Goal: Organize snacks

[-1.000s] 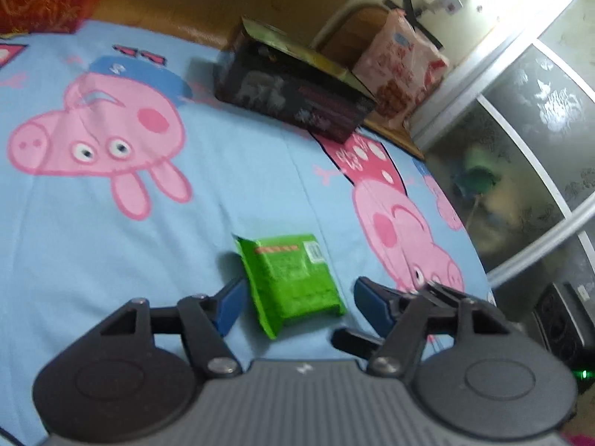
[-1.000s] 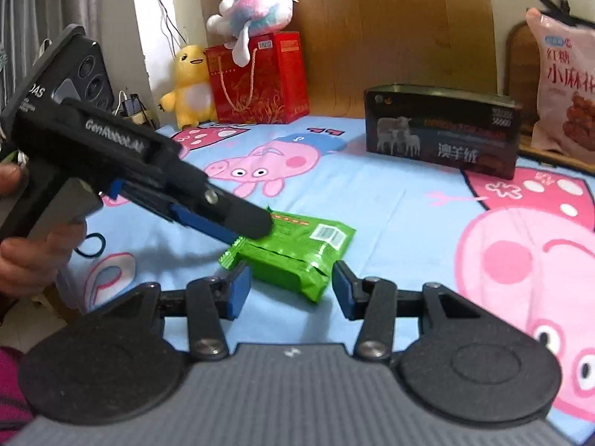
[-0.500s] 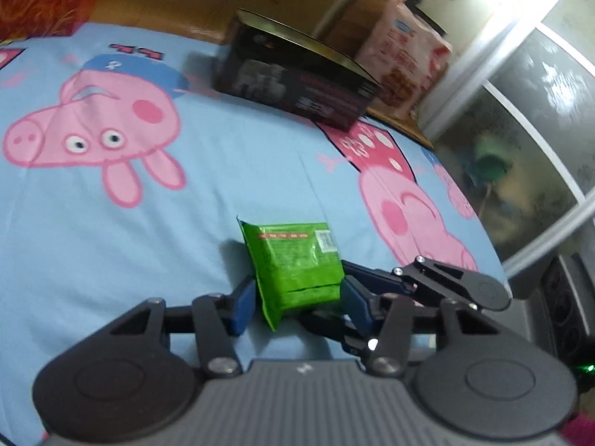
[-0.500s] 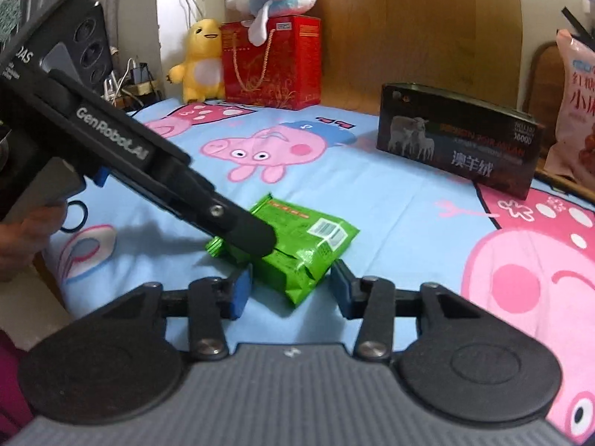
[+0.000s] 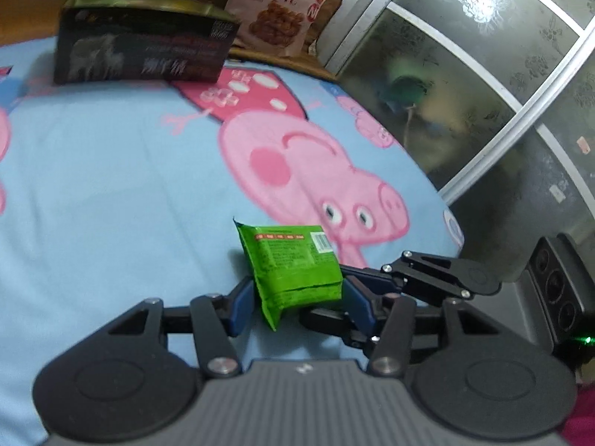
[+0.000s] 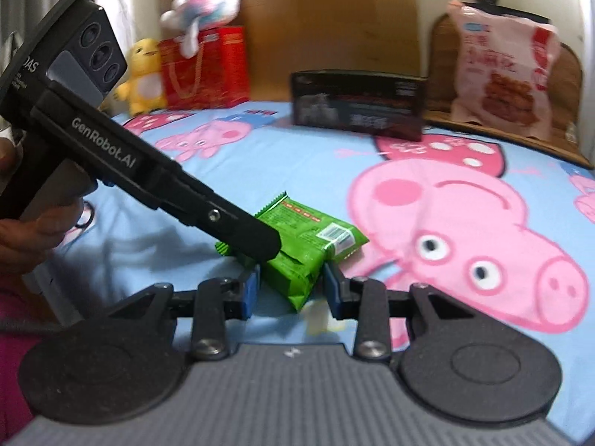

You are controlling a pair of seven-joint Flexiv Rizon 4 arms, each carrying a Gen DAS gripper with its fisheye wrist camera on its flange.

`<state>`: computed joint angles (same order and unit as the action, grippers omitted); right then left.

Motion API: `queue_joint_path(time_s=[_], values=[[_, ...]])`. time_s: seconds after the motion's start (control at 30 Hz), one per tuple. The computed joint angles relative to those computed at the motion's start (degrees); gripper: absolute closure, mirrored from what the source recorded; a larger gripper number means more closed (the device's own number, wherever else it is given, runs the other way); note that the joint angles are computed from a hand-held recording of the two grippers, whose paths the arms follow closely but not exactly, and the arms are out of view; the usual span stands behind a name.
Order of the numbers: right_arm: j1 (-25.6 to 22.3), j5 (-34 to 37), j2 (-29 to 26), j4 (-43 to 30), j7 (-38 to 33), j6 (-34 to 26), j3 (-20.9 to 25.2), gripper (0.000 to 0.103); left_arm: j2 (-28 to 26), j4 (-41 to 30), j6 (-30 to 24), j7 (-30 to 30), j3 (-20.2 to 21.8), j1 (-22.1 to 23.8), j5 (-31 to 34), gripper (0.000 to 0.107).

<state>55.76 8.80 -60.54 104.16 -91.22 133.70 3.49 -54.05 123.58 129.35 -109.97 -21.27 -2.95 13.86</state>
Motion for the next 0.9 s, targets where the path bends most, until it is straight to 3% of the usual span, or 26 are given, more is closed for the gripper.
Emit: queue_joint_path(time_s=[0.13,0.23,0.3,0.53,0.77,0.9], values=[[-2.01,-1.5,-0.78,-4.58,0.34,1.0,-0.63,0.064,2.89,-2.25,-1.16,0.88,-0.17,1.31,0.23,0.056],[-4.2,-4.33,-2.22,-10.89,0.83,-0.04,-1.2,0.064,5.57,-5.21,-2.53,2.67,1.91,0.42,-1.72,0.056],[-5.45,-6.31,-3.83,-16.25,1.19,-1.29,-1.86,0.064,6.46,-7.8,-3.8,3.87,2.94,0.21,-3.1,0.051],[-9.52,-15.75,-12.41,-38.91,5.47,-11.73,-3.11,0.064,5.82,-17.42,-8.92,8.03,8.25,-2.64,-12.22,0.048],[-15.26,-33.69,-24.02,-60.12,15.57,-23.32,4.44,0.064,2.96,-22.77,-12.04,10.74,14.21,-6.58,-22.76,0.048],[-15.77,-37.6,-26.14,-62.91,18.83,-24.51,5.9,0.064,1.93,-23.63,-12.53,12.53,16.34,-8.42,-26.37,0.047]])
